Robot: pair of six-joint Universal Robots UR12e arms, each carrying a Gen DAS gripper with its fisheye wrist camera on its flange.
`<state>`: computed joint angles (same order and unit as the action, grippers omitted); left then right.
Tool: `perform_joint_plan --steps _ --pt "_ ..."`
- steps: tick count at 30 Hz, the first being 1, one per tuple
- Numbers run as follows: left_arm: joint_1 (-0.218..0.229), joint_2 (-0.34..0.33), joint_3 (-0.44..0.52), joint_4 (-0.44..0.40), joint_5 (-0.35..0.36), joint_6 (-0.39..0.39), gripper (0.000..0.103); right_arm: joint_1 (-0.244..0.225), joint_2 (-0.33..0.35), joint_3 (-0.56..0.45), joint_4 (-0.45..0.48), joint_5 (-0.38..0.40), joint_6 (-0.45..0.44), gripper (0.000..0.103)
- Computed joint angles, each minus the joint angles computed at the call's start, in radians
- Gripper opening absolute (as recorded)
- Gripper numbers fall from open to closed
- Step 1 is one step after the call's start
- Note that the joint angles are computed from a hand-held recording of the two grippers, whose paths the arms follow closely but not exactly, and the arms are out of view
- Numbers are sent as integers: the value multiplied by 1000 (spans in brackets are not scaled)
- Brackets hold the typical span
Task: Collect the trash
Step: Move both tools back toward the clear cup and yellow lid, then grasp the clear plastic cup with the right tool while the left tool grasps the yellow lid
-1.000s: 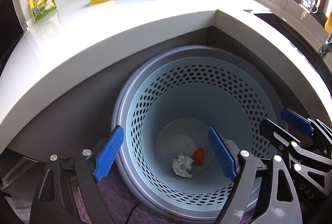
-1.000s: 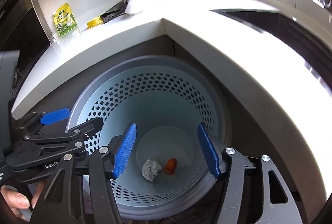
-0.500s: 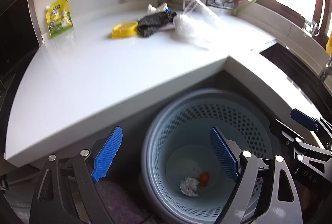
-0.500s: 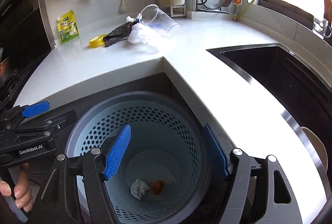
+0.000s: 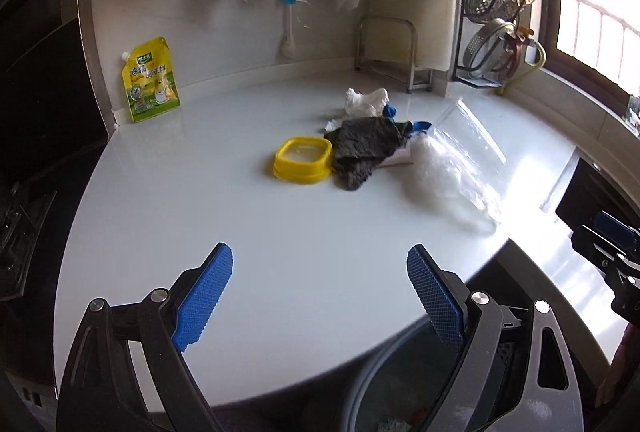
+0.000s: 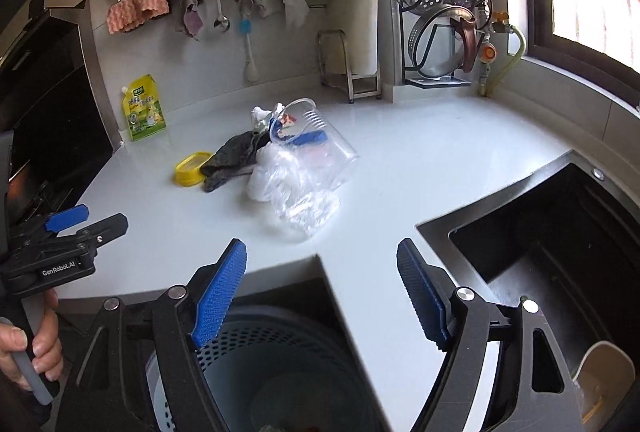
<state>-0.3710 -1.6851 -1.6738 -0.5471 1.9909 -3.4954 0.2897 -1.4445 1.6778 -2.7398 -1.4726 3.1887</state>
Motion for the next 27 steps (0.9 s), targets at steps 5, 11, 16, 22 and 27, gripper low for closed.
perform_joint_plan --steps 5,11,16,22,27 --pt "25 -41 62 -1 11 20 88 -13 62 -97 51 28 -22 74" --pt "50 -81 114 -21 -1 45 88 -33 141 -220 164 127 -50 74" --pt "64 -101 133 -48 -10 50 88 -25 195 -293 214 144 -130 79" --pt "77 -117 146 -71 -32 42 89 -20 251 -373 298 156 -227 79" --pt "87 -132 163 -90 -45 27 90 -22 289 -431 370 179 -251 79"
